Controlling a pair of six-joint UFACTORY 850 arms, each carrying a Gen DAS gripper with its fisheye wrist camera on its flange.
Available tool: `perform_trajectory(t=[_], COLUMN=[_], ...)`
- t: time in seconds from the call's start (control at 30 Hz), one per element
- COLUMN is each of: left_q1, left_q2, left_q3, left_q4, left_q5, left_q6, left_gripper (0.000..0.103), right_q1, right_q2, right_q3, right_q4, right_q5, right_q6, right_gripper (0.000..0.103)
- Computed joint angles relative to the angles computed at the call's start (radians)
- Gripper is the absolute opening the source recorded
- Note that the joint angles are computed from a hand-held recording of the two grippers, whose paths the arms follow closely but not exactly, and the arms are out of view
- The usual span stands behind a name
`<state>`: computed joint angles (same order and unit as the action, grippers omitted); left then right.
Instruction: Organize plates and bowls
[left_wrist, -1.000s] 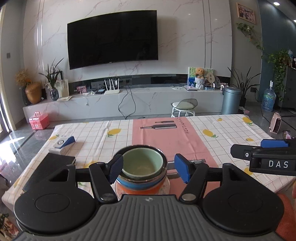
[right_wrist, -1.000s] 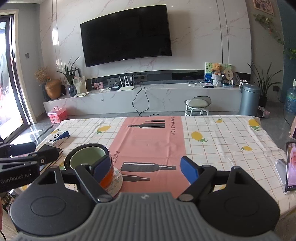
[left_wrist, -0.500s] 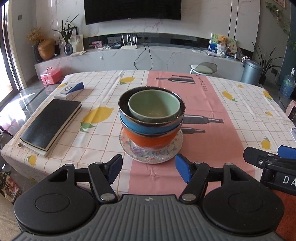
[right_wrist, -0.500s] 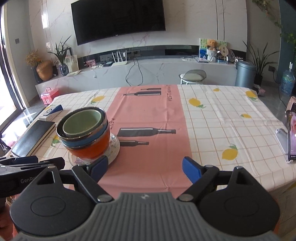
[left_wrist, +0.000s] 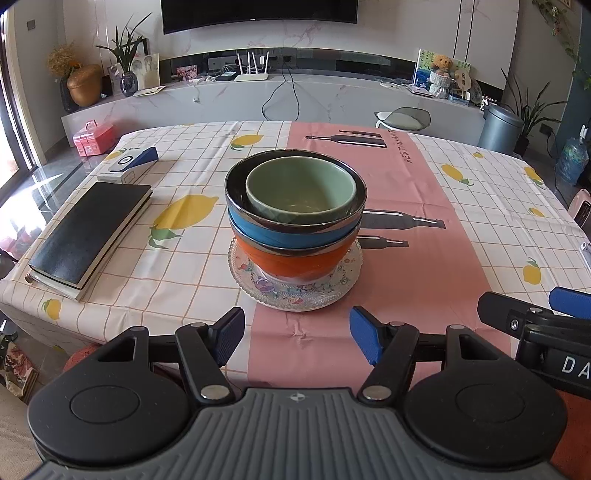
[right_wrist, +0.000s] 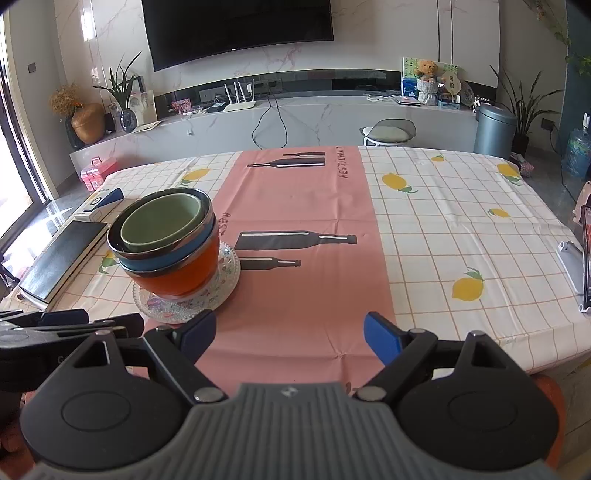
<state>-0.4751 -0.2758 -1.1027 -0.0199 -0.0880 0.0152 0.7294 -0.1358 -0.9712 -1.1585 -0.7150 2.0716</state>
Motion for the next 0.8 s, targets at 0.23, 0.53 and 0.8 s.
perform_trajectory(t=[0.23,0.53,0.8], left_q1=[0.0,0.0,-0.002], left_q2=[0.0,0.001,0.003], left_q3=[-0.002,-0.003,-0.003], left_q4=[0.02,-0.085,-0.083], left_q5=[0.001,0.004,0.004], left_q6=[-0.023,0.092,0.094], left_gripper=[0.077,0.077,0.077], right_q1=[-0.002,-0.001,-0.004], right_q2=[0.0,-0.001,-0.002], right_q3=[0.0,0.001,-0.001], right_q4=[0.001,0.0,0.009], right_q5=[0.006,0.004,0.008], right_q6=[-0.003,-0.004,-0.01], right_gripper=[0.086,0.086,0.086])
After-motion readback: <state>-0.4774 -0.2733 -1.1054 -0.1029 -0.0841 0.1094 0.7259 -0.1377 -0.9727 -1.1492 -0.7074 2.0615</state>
